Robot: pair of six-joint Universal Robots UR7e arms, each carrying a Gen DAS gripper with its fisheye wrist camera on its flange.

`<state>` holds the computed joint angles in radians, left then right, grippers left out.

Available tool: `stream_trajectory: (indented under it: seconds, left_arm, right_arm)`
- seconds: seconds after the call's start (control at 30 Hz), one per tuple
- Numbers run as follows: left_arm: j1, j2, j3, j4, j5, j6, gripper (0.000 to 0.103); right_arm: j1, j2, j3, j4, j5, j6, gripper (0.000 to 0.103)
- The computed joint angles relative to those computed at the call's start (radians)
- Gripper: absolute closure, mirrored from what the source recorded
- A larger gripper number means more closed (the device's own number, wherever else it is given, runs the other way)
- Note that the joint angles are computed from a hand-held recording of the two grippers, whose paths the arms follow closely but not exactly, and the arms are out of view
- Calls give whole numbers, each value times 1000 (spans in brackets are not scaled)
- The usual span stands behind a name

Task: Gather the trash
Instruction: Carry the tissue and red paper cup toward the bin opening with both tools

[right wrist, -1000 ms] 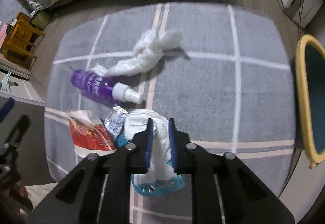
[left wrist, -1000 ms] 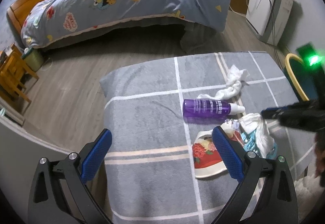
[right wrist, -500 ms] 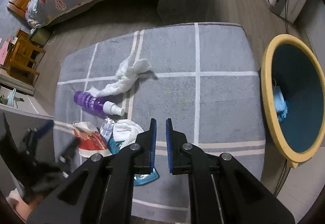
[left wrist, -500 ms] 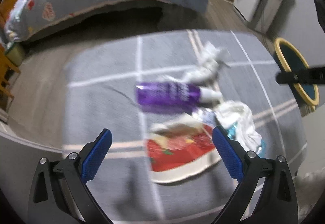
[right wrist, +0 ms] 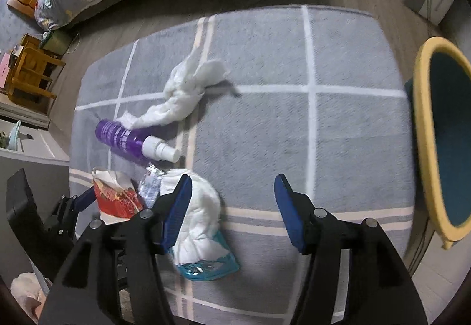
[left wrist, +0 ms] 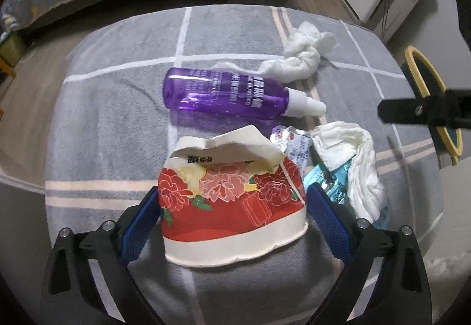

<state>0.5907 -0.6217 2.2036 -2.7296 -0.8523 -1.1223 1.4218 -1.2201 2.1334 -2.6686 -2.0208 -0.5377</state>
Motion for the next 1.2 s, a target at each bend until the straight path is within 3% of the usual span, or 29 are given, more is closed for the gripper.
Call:
stream_trajectory:
  seconds: [0.37, 0.4, 0.5, 0.57, 0.9, 1.2]
  left_arm:
    - [-30, -44, 22, 97, 47, -50, 11]
    - [-33, -41, 22, 99, 47, -52, 11]
    - [-35, -45, 22, 110, 51, -50, 11]
    - [-40, -48, 24, 115, 57, -50, 11]
    - [-81, -65, 27, 112, 98, -60, 11]
    - [-129, -50, -22, 138, 144, -48, 11]
  right_arm:
    - [9, 55, 22, 11, -47, 6, 45]
    - [8, 58, 23, 10, -49, 6, 48]
    - [4, 61, 21, 26, -40, 7, 80]
    - [7, 54, 20, 38, -29, 7, 86]
    - [52, -31, 55, -24, 6, -12, 86]
    - [26, -166, 47, -39, 61, -43, 86]
